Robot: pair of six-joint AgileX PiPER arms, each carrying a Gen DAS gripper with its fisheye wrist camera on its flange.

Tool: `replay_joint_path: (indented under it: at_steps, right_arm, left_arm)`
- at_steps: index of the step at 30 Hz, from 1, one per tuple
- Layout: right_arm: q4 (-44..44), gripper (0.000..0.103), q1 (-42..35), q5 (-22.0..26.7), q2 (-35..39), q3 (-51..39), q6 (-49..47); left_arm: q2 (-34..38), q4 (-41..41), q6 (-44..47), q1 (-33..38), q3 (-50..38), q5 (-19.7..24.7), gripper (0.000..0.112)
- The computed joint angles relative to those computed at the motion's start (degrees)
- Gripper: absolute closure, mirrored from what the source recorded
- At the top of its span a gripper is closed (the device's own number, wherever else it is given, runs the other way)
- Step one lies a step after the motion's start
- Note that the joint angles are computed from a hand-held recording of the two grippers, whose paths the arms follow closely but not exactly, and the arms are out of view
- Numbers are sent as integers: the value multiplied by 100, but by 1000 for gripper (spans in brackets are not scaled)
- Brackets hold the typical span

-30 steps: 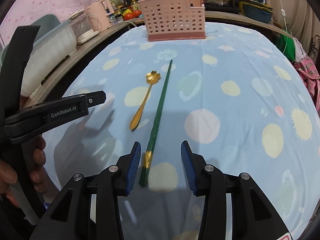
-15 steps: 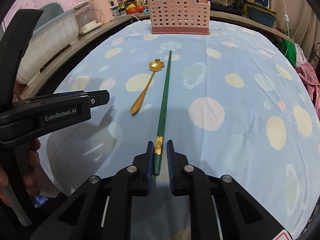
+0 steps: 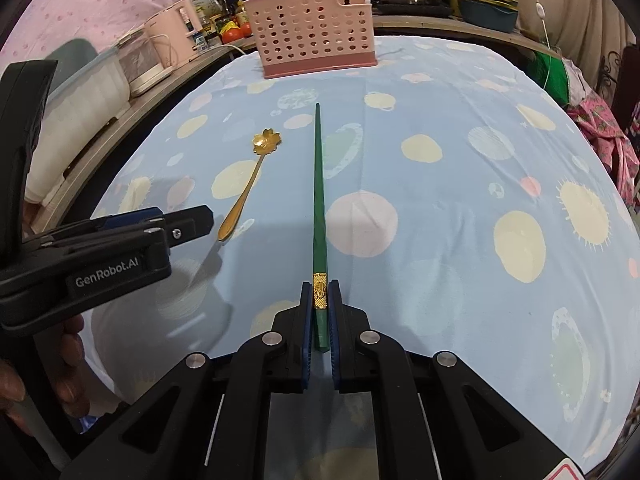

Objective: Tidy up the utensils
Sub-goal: 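Grasp the gold spoon with the left tool while the right tool grasps the green chopstick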

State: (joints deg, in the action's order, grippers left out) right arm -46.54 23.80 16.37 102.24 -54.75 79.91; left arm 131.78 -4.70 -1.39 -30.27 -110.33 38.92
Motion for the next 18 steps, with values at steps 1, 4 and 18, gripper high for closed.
replay_joint_path:
  at_steps: [1, 4, 18]
  right_arm:
    - [12, 96, -9, -12, 2, -1, -4]
    - [17, 96, -29, -60, -3, 18, 4]
    - [-121, 96, -42, -154, -18, 79, 179]
  left_arm:
    - [68, -13, 15, -26, -102, 47, 56]
    - [257, -62, 30, -66, -375, 202, 57]
    - [241, -583, 535, 35, -300, 221, 102]
